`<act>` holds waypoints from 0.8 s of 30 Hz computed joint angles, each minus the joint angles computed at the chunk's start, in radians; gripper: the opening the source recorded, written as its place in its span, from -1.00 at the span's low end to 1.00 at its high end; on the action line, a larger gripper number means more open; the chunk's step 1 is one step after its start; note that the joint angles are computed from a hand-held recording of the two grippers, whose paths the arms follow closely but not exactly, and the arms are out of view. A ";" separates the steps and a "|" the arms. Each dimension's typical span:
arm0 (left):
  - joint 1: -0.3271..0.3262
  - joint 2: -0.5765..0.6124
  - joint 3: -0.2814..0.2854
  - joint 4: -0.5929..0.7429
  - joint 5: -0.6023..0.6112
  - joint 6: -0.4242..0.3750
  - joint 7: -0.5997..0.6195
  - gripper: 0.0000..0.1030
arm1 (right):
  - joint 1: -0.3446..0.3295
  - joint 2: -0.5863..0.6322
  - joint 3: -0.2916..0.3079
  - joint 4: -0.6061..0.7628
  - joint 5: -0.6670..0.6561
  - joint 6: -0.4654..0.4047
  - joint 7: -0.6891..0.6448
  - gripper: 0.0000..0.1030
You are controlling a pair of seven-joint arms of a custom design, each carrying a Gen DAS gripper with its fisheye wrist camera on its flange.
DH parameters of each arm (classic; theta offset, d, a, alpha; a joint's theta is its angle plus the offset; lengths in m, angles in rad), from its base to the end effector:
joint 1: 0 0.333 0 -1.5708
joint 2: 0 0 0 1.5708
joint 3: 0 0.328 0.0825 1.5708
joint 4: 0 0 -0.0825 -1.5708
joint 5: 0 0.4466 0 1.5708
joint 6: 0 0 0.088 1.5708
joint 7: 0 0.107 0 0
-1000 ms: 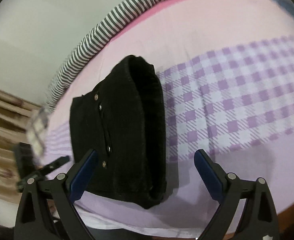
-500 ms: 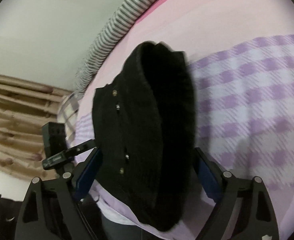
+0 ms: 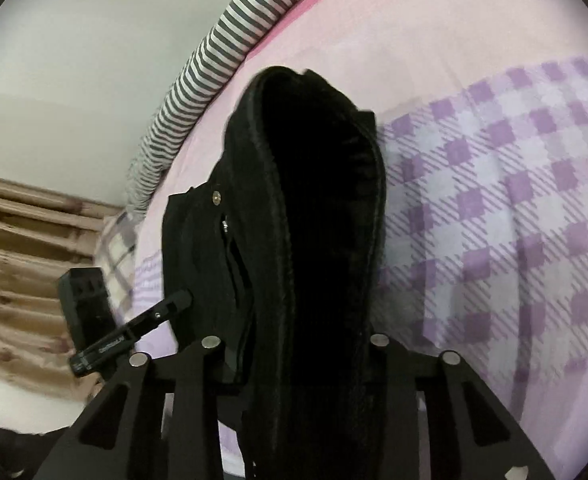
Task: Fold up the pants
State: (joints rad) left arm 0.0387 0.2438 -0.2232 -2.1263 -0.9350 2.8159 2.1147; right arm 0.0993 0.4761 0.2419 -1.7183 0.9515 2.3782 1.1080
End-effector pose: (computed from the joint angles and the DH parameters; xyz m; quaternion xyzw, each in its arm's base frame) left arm 0.6377 -0.0765 0.2979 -0.7101 0.6266 -0.3211 0.0092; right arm 0.7035 0.2402 0.3172 -0.6804 0.6129 0.2051 0.3455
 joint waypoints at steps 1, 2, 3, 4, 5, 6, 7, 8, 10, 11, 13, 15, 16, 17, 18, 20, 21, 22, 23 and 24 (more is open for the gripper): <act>-0.001 -0.005 0.000 -0.005 0.001 0.006 0.001 -0.49 | 0.012 -0.018 -0.002 -0.017 -0.006 0.027 0.014 -0.42; -0.001 -0.012 -0.002 -0.013 -0.006 0.015 0.008 -0.55 | 0.018 -0.030 -0.002 -0.029 -0.006 0.042 0.027 -0.44; -0.001 -0.019 -0.004 -0.019 -0.015 0.021 0.016 -0.57 | 0.023 -0.042 -0.001 -0.039 -0.002 0.057 0.039 -0.44; 0.002 -0.026 -0.007 -0.024 -0.029 0.024 0.031 -0.61 | 0.029 -0.055 -0.001 -0.052 0.000 0.074 0.052 -0.45; 0.002 -0.032 -0.009 -0.027 -0.042 0.025 0.043 -0.65 | 0.033 -0.065 -0.001 -0.060 0.006 0.086 0.065 -0.45; 0.005 -0.043 -0.011 -0.034 -0.063 0.027 0.066 -0.66 | 0.034 -0.079 0.002 -0.073 0.020 0.097 0.069 -0.45; 0.004 -0.052 -0.011 -0.039 -0.079 0.029 0.084 -0.69 | 0.036 -0.087 0.002 -0.081 0.028 0.102 0.070 -0.46; 0.005 -0.063 -0.011 -0.046 -0.099 0.029 0.110 -0.71 | 0.040 -0.098 0.003 -0.090 0.037 0.110 0.074 -0.46; 0.000 -0.081 -0.005 -0.056 -0.132 0.029 0.144 -0.72 | 0.042 -0.114 0.002 -0.097 0.058 0.108 0.074 -0.46; -0.001 -0.093 0.001 -0.064 -0.145 0.028 0.158 -0.72 | 0.046 -0.121 0.002 -0.099 0.068 0.107 0.073 -0.46; -0.003 -0.118 0.018 -0.083 -0.164 0.022 0.175 -0.72 | 0.063 -0.130 -0.001 -0.095 0.065 0.110 0.075 -0.46; -0.001 -0.144 0.037 -0.100 -0.190 0.016 0.196 -0.72 | 0.076 -0.117 -0.001 -0.069 0.063 0.104 0.081 -0.46; 0.000 -0.158 0.048 -0.110 -0.199 0.016 0.206 -0.72 | 0.084 -0.109 0.001 -0.054 0.060 0.103 0.084 -0.46; -0.001 -0.169 0.058 -0.119 -0.197 0.020 0.207 -0.72 | 0.090 -0.100 0.005 -0.037 0.060 0.101 0.085 -0.46; -0.002 -0.183 0.070 -0.129 -0.177 0.030 0.192 -0.72 | 0.098 -0.081 0.011 -0.008 0.056 0.095 0.088 -0.46; 0.002 -0.205 0.092 -0.144 -0.157 0.038 0.184 -0.72 | 0.113 -0.043 0.023 0.044 0.051 0.094 0.099 -0.46; 0.008 -0.215 0.106 -0.149 -0.134 0.045 0.170 -0.72 | 0.122 -0.017 0.031 0.081 0.041 0.088 0.104 -0.46; 0.014 -0.221 0.118 -0.151 -0.114 0.049 0.160 -0.72 | 0.127 0.003 0.039 0.110 0.035 0.085 0.110 -0.46; 0.021 -0.226 0.129 -0.154 -0.090 0.053 0.146 -0.72 | 0.137 0.037 0.048 0.156 0.023 0.080 0.120 -0.46; 0.031 -0.229 0.142 -0.152 -0.065 0.058 0.129 -0.72 | 0.147 0.073 0.056 0.206 0.008 0.074 0.131 -0.46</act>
